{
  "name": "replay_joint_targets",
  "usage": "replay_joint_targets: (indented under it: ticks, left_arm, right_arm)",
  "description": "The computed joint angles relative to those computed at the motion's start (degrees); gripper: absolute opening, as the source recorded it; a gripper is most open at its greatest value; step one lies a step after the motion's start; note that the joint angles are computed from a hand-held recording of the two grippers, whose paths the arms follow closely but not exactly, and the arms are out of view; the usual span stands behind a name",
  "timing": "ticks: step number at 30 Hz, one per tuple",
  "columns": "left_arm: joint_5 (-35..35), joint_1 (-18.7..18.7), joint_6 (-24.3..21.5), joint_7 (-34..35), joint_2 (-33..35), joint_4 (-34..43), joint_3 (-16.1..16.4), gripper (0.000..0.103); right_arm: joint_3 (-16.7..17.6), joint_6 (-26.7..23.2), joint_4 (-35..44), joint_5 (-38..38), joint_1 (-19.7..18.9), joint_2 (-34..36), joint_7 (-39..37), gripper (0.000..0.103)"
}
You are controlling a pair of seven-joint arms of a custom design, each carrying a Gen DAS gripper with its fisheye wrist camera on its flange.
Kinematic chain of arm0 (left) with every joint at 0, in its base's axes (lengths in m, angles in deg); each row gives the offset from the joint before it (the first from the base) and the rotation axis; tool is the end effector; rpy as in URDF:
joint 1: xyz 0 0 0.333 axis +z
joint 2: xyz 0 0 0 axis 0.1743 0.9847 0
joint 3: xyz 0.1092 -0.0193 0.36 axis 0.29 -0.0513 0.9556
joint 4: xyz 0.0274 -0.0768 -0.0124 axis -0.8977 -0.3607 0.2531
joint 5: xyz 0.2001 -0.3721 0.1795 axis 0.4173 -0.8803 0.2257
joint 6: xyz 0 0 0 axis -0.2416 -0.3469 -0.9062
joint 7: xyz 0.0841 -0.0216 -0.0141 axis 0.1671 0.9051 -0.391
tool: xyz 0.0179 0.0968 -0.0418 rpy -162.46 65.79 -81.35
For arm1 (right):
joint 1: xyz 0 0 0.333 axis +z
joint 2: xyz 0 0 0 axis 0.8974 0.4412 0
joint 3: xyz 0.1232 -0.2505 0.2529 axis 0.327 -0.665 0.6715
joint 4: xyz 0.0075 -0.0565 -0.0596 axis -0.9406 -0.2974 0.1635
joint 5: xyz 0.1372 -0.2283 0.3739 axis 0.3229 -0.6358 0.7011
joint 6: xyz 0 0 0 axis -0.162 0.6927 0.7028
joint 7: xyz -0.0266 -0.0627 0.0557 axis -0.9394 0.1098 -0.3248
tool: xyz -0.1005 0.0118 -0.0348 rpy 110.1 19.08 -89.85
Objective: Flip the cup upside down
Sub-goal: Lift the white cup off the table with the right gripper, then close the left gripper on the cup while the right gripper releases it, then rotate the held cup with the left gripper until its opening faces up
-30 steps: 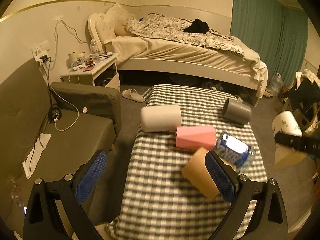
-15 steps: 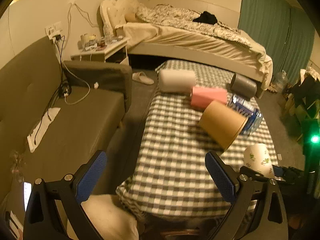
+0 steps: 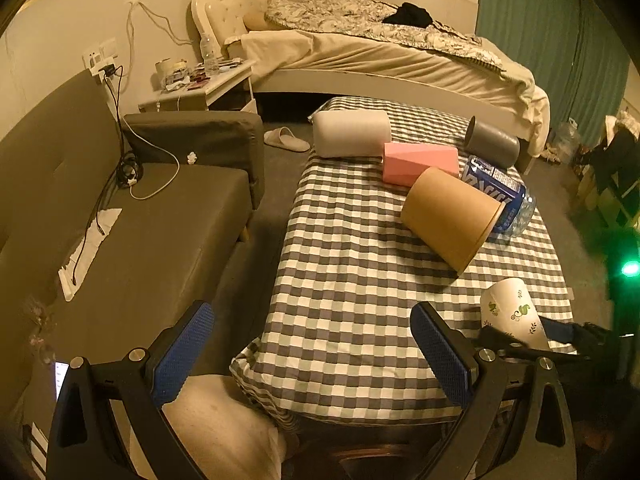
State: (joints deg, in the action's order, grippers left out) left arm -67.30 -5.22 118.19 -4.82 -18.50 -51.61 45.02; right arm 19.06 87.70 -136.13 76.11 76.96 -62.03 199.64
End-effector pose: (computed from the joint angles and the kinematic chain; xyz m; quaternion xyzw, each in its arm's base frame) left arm 0.5566 -0.3257 0.5371 -0.5487 0.7724 -0.2541 0.1945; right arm 0.5104 0.1832 0.4990 -0.5547 0.8077 -0.1174 0.1617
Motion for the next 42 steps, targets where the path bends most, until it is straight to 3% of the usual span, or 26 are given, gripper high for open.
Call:
replay_joint_targets:
  ticks: [7, 14, 18, 29, 31, 35, 42]
  left_arm:
    - [0.04, -1.37, -4.22, -0.33, 2.52, 3.84, -0.71, 0.102]
    - [-5.8, -4.64, -9.51, 5.0, 7.55, 11.3, -2.34, 0.102]
    - [-7.3, -6.83, -13.21, 6.0, 11.0, 15.81, -2.69, 0.102]
    - [-8.76, -10.65, -22.56, 9.73, 18.54, 23.46, -2.76, 0.1]
    - [-9.58, -10.71, -23.13, 10.84, 19.19, 24.05, -2.85, 0.094]
    - [-11.77, -10.54, -25.94, 12.62, 20.6, 25.7, -2.9, 0.061]
    - [-13.55, -9.93, -22.98, 14.46, 18.65, 24.21, -2.8, 0.059]
  right_arm:
    - [-0.93, 3.36, -4.5, 1.89, -1.02, -8.36, -1.55, 0.09]
    - [-0.41, -2.39, -6.87, -1.93, -5.8, -15.03, -3.12, 0.09]
    - [-0.33, -3.64, -9.16, -3.19, -8.51, -17.44, -1.67, 0.09]
    - [-2.97, -2.12, -13.83, 1.46, -9.9, -19.75, -3.59, 0.09]
    - [-3.19, -1.69, -14.3, 2.28, -10.01, -19.67, -3.77, 0.09]
    - [-3.4, -0.92, -14.7, 3.57, -10.44, -19.21, -3.53, 0.09]
    - [-2.94, -0.66, -14.07, 3.44, -11.06, -18.71, -3.5, 0.09]
